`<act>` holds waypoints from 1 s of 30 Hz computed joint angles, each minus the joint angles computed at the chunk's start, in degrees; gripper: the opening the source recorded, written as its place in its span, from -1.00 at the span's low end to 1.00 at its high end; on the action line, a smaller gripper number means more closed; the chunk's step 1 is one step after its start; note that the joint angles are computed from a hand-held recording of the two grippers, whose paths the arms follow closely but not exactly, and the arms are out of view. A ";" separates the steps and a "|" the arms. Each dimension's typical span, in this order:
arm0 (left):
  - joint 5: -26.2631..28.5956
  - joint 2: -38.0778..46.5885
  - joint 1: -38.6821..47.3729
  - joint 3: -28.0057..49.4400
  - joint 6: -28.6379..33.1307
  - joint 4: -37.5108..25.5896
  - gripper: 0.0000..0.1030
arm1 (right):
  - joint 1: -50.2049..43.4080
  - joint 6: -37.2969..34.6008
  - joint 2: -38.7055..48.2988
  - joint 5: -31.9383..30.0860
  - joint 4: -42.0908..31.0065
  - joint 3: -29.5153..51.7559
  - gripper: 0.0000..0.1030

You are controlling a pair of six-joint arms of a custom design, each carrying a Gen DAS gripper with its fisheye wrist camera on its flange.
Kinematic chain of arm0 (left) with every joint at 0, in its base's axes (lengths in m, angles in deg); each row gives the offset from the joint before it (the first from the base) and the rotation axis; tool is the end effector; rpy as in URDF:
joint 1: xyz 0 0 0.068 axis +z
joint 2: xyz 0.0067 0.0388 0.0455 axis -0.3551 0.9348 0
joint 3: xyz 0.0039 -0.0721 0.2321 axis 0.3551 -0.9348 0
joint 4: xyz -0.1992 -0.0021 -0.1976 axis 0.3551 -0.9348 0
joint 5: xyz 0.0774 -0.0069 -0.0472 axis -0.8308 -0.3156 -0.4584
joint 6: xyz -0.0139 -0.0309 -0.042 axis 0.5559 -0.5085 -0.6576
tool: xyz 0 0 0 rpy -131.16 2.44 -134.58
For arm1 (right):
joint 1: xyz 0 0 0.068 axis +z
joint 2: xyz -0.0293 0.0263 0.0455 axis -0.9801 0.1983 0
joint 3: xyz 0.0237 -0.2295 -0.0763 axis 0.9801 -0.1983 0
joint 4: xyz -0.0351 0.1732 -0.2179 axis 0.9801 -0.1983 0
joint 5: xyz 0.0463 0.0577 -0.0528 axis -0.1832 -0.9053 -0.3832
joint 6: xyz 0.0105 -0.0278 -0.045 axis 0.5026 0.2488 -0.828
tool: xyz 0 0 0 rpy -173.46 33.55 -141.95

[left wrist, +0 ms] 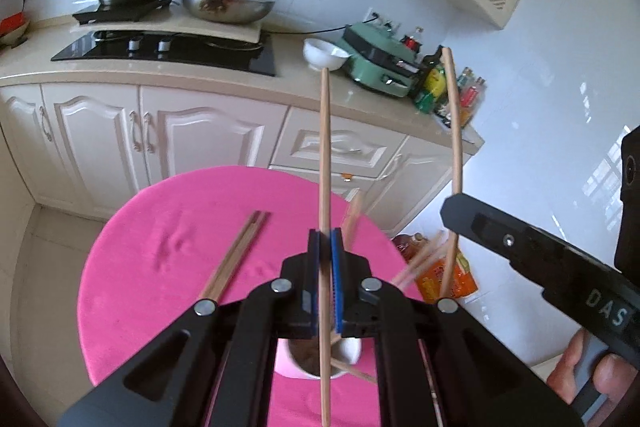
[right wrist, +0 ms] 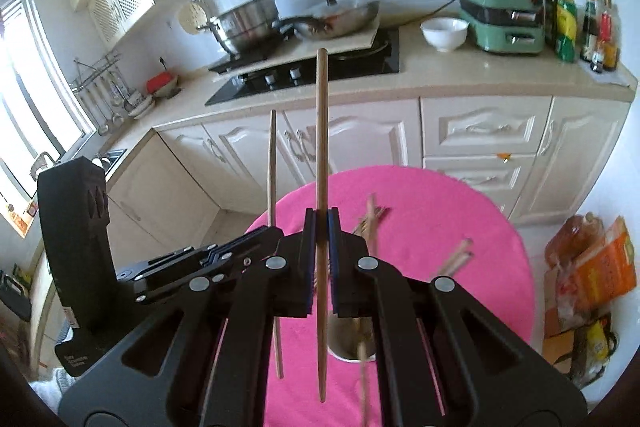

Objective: Organize utensils
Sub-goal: 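Lower both held chopsticks into the white-and-pink cup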

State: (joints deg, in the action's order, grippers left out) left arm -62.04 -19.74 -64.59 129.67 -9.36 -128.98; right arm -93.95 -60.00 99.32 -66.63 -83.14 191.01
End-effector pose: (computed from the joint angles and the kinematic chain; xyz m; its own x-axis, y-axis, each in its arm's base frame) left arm 0.1974 -0.1726 0.3271 -0.6764 -0.2506 -0.6926 0.0060 0.9384 -0.3454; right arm 0.2429 -0.0429 0.4257 -0.7144 -0.1104 -0.6909 -0.4309 0.8474 0.3102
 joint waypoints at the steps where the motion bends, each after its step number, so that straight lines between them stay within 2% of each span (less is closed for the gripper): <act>1: -1.69 0.49 -1.81 0.12 -0.47 0.54 -0.89 | -1.84 -1.29 -0.93 -1.48 0.73 -1.45 -0.89; 9: -7.64 2.39 -7.24 -1.94 -1.09 5.70 -0.89 | -9.35 -6.63 -5.42 -8.47 5.80 -11.84 -0.89; 16: -9.96 1.93 -8.41 -6.21 -0.96 10.53 -0.89 | -12.95 -6.55 -6.95 -12.55 10.71 -17.49 -0.88; 21: -11.66 0.59 -8.42 -9.14 -1.48 13.20 -0.89 | -14.54 -3.30 -10.69 -15.16 16.45 -22.32 -0.89; 27: -12.51 -1.06 -8.28 -9.95 -1.48 13.84 -0.89 | -14.76 3.85 -18.87 -14.23 24.79 -29.27 -0.89; 30: -13.52 -2.26 -8.33 -10.74 -0.37 15.16 -0.89 | -15.06 9.66 -22.69 -13.03 29.68 -32.63 -0.89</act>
State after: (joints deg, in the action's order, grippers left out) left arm -75.56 -22.01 -72.92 118.93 -9.73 -113.82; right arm -109.01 -50.34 76.62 -79.66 -53.46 158.38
